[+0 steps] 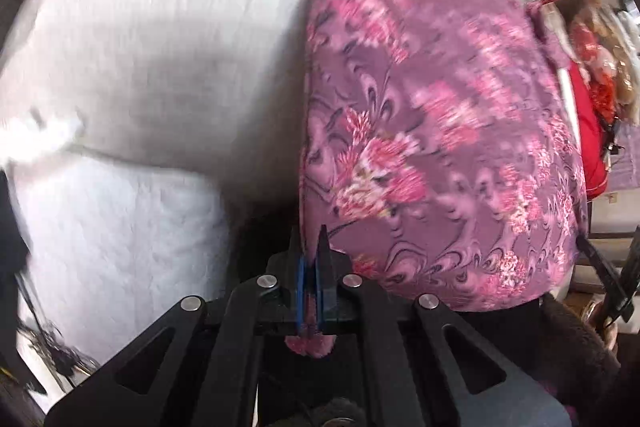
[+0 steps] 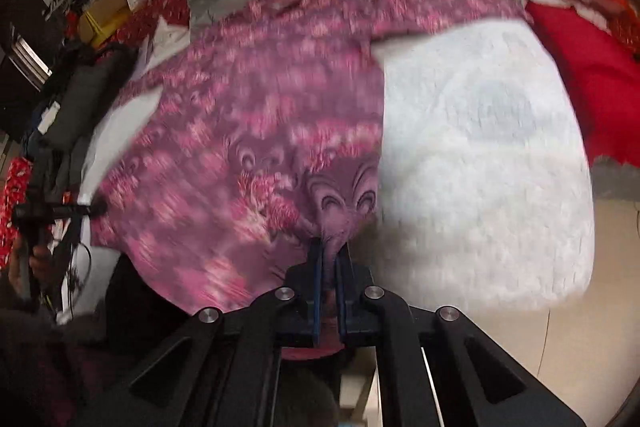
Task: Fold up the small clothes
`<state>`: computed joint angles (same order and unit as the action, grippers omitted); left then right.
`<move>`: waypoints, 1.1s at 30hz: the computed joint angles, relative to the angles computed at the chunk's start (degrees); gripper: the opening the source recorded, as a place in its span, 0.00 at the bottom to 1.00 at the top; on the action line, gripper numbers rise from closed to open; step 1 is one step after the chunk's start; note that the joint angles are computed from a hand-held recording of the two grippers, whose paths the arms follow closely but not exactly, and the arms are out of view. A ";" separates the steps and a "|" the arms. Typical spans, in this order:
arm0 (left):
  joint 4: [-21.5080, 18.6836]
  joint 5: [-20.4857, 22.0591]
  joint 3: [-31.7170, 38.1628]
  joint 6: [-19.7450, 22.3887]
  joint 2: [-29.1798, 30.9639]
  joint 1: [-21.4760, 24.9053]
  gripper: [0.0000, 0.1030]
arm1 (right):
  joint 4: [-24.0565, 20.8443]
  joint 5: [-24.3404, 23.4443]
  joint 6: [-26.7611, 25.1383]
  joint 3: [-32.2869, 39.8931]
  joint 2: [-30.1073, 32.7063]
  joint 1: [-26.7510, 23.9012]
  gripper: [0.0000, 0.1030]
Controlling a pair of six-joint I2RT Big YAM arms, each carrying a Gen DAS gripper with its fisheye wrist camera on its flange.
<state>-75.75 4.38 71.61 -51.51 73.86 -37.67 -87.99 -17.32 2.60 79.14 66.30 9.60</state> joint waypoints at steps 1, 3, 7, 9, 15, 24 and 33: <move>-0.40 0.86 -0.54 -0.65 0.38 0.22 0.02 | -0.63 0.31 0.02 -1.68 -0.11 -0.08 0.04; -0.20 2.14 -1.78 -2.24 0.04 0.06 0.03 | -1.16 -0.31 1.26 -4.42 0.53 -0.22 0.04; -1.85 -2.12 0.55 -0.96 -1.50 -0.48 0.03 | -1.94 -2.24 1.54 -3.56 3.37 -1.36 0.09; -3.49 -6.77 4.10 2.66 -0.20 0.15 0.08 | 0.61 -0.89 1.63 -0.62 4.87 -3.37 0.10; 0.05 -13.94 16.68 11.00 11.32 4.51 0.61 | 11.90 -0.37 12.31 13.79 16.49 -14.50 0.34; -3.83 -13.41 49.38 14.78 39.00 7.36 0.61 | 19.61 5.44 33.08 39.77 44.38 -20.23 0.42; -7.26 -10.44 63.90 16.01 50.10 8.13 0.61 | 17.50 9.34 33.75 59.17 62.33 -18.41 0.43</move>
